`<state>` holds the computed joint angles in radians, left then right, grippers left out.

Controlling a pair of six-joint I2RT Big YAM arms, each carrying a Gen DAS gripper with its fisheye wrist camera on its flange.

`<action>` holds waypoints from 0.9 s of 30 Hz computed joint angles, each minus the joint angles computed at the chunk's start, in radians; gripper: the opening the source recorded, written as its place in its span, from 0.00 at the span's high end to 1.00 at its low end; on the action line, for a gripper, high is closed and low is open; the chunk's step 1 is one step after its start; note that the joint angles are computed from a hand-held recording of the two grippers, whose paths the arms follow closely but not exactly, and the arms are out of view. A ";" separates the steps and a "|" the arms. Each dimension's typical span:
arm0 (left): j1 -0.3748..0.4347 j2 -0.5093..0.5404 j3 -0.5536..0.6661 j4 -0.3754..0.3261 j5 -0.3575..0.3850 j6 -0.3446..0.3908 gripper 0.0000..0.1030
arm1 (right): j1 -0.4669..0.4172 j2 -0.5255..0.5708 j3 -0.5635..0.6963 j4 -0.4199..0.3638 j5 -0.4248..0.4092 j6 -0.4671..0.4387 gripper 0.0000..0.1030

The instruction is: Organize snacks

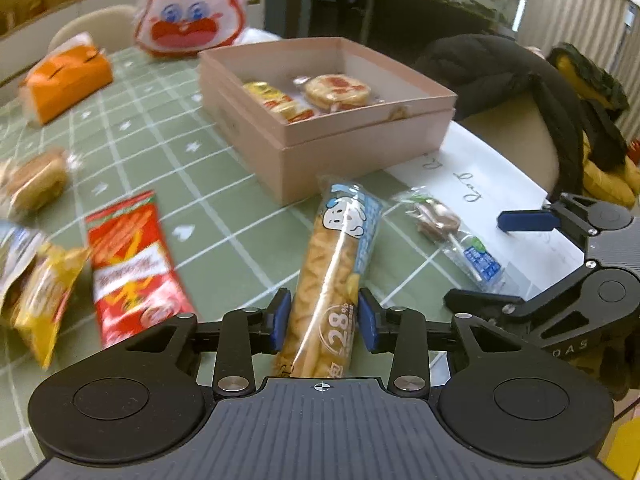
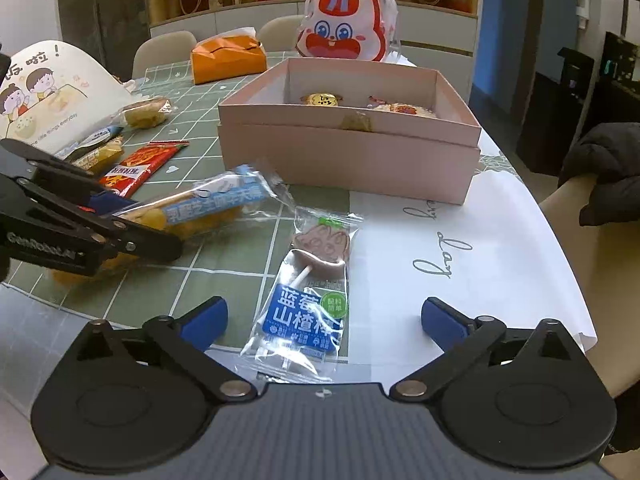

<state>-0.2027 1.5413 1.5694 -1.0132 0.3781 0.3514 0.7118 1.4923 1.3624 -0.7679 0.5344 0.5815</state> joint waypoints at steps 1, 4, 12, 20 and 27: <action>0.006 -0.008 -0.007 0.000 -0.015 -0.004 0.60 | 0.000 -0.001 -0.001 0.000 0.000 -0.001 0.00; 0.029 -0.033 -0.033 -0.007 -0.030 -0.005 0.63 | 0.000 -0.006 -0.007 0.002 -0.005 -0.002 0.00; 0.049 -0.050 -0.051 -0.003 -0.003 -0.063 0.64 | -0.003 -0.001 0.008 -0.023 -0.022 -0.012 0.00; 0.045 0.021 0.018 0.003 0.045 -0.165 0.62 | -0.001 -0.009 -0.006 0.002 -0.020 -0.022 0.01; 0.026 0.003 -0.011 0.044 0.010 -0.152 0.62 | -0.028 0.055 0.071 -0.022 0.007 0.012 0.08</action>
<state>-0.1767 1.5446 1.5586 -0.9694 0.3879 0.1989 0.6833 1.5472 1.4333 -0.7903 0.5414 0.5931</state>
